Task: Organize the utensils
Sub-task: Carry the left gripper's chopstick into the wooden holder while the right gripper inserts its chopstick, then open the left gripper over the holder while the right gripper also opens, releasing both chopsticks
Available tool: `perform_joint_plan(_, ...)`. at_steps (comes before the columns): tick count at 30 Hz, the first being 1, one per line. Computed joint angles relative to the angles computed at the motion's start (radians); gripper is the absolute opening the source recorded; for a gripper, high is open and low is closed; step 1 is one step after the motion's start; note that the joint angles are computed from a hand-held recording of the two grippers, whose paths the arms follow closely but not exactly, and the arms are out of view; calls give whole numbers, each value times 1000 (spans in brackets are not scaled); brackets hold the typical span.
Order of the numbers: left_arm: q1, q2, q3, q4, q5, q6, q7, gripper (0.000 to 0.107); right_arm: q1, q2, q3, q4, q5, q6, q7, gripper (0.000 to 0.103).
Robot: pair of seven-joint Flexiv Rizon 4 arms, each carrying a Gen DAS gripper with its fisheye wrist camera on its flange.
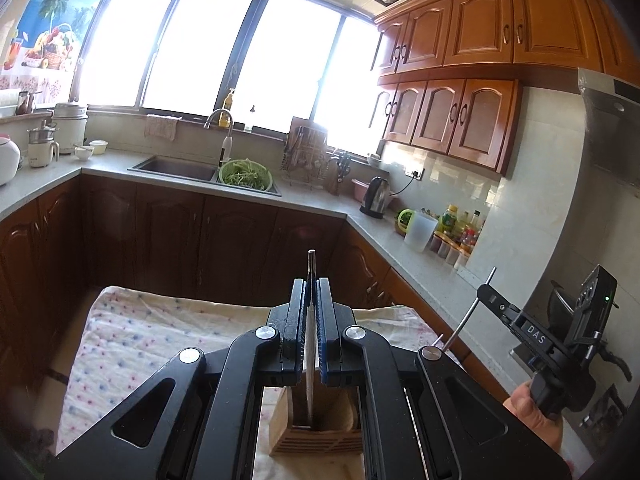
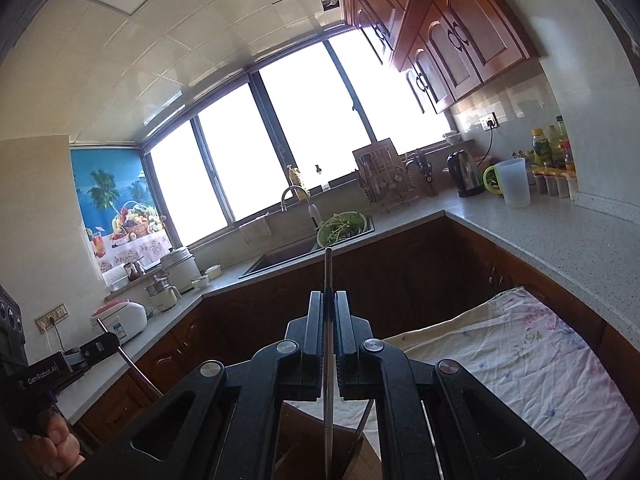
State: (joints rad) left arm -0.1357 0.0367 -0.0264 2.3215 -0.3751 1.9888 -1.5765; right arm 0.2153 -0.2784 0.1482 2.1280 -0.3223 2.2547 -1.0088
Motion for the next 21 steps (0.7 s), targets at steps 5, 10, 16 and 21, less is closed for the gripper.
perform_joint_plan(5, -16, -74, 2, 2, -30, 37, -12, 4, 52, -48, -15, -1, 83, 26, -62, 4)
perform_joint_plan(10, -33, -123, 11, 8, -38, 62, -43, 4, 104, -74, -26, 21, 182, 47, -134, 4)
perform_joint_plan(16, -20, -146, 20, 10, 21, 44, -97, 4, 78, -96, -9, 35, 155, 17, -109, 5)
perform_joint_plan(21, -82, -169, 50, 3, -57, 46, -25, 5, 58, -90, -4, 41, 111, -14, -90, 5)
